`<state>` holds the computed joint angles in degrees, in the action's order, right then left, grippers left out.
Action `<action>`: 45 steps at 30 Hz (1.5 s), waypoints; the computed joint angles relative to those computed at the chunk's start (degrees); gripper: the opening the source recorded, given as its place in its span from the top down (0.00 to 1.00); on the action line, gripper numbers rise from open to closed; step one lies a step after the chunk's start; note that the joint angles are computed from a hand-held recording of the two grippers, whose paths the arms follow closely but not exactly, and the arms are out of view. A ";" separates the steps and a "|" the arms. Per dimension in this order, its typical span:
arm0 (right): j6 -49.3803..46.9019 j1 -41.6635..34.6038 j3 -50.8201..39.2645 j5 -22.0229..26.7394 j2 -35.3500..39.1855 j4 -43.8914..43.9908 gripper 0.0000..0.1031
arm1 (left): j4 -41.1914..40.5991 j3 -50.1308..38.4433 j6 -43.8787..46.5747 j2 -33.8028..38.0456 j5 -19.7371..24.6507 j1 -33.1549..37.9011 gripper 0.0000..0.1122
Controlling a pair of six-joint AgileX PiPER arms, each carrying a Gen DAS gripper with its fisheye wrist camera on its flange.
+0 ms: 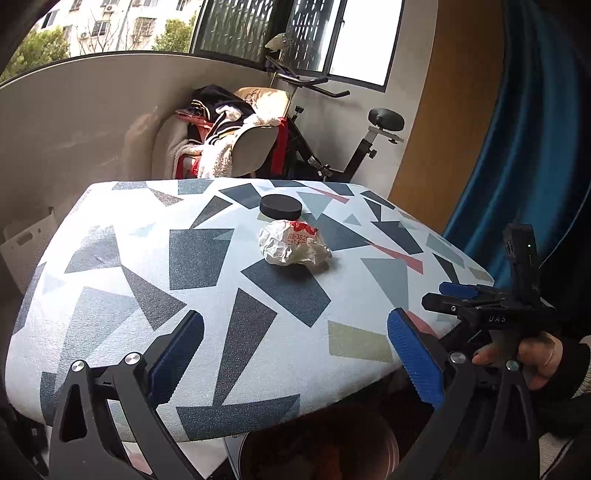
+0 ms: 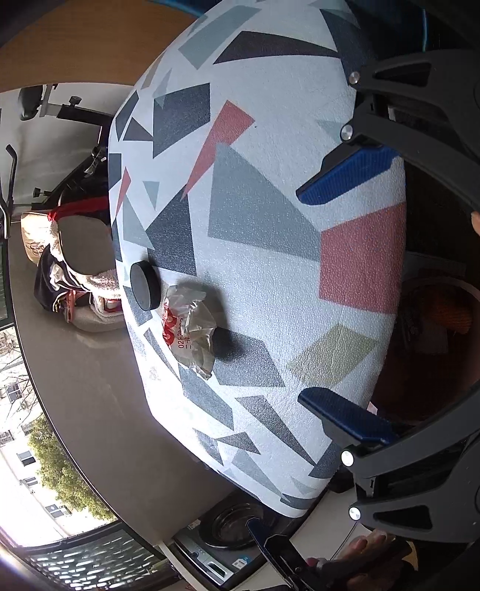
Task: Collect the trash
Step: 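Reach to the white crumpled wrapper and grasp it with the left tool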
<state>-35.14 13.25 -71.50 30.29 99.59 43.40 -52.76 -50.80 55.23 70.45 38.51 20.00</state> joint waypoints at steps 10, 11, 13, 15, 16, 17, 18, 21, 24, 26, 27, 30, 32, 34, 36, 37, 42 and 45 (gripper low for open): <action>3.34 -2.47 -10.26 -1.37 7.35 -4.46 0.06 | 4.45 -19.54 -9.93 20.00 -0.24 -7.79 0.13; 6.17 -1.98 -10.30 -3.03 7.75 -7.44 0.06 | 6.31 -22.31 -11.27 22.60 -0.06 -8.97 0.13; 7.58 -1.92 -10.82 -4.00 8.85 -8.68 0.06 | 12.84 -28.29 -16.21 27.89 -0.15 -11.73 0.13; 6.58 -2.51 -11.25 -3.95 9.71 -7.04 0.06 | 18.02 -33.69 -20.20 32.71 -0.82 -13.93 0.13; 6.21 -2.77 -11.37 -4.03 9.98 -6.66 0.06 | 19.48 -36.80 -21.37 35.41 -0.58 -14.60 0.13; 7.28 -2.88 -11.60 -4.47 10.23 -7.66 0.06 | 20.71 -40.32 -22.62 38.22 0.38 -15.12 0.13; 7.46 -3.19 -11.88 -4.59 10.54 -7.71 0.06 | 22.32 -43.64 -24.43 40.74 1.27 -15.80 0.13; 7.32 -4.42 -12.70 -4.29 11.53 -6.52 0.06 | 27.44 -52.94 -30.09 47.65 3.45 -17.83 0.13; 8.15 -5.16 -12.94 -3.84 11.94 -6.96 0.06 | 29.01 -61.15 -33.18 53.63 7.57 -18.82 0.13; 8.93 -5.32 -13.17 -3.42 12.09 -7.72 0.06 | 28.60 -66.35 -33.67 57.35 12.41 -18.90 0.13; 8.96 -5.45 -13.54 -2.83 12.28 -7.59 0.06 | 31.28 -65.88 -34.74 57.09 11.80 -19.61 0.17; 8.43 -5.29 -14.09 -2.10 12.25 -7.40 0.06 | 34.67 -59.64 -34.56 53.21 7.75 -20.12 0.56; 9.66 -4.74 -15.03 -1.54 12.56 -8.72 0.06 | 29.81 -56.30 -31.15 50.87 7.66 -17.87 0.73; 11.42 -4.06 -16.76 -0.39 13.40 -9.75 0.06 | 28.88 -52.78 -29.58 48.36 6.70 -16.26 0.82; 13.13 -3.10 -18.59 0.46 14.31 -10.76 0.06 | 27.74 -49.96 -27.60 46.50 6.06 -14.58 0.82; 14.31 -2.51 -19.37 0.60 14.62 -11.70 0.06 | 27.51 -48.88 -27.33 45.72 5.82 -13.83 0.82; 15.86 -0.16 -21.49 0.81 14.80 -12.71 0.06 | 22.70 -45.44 -23.55 42.53 5.52 -10.85 0.83; 16.95 0.36 -23.49 2.41 15.44 -13.76 0.06 | 18.87 -42.24 -20.70 39.49 4.46 -9.27 0.83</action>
<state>-18.20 13.61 -94.99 32.70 115.03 29.64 -33.89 -93.04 34.53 109.94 42.97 10.73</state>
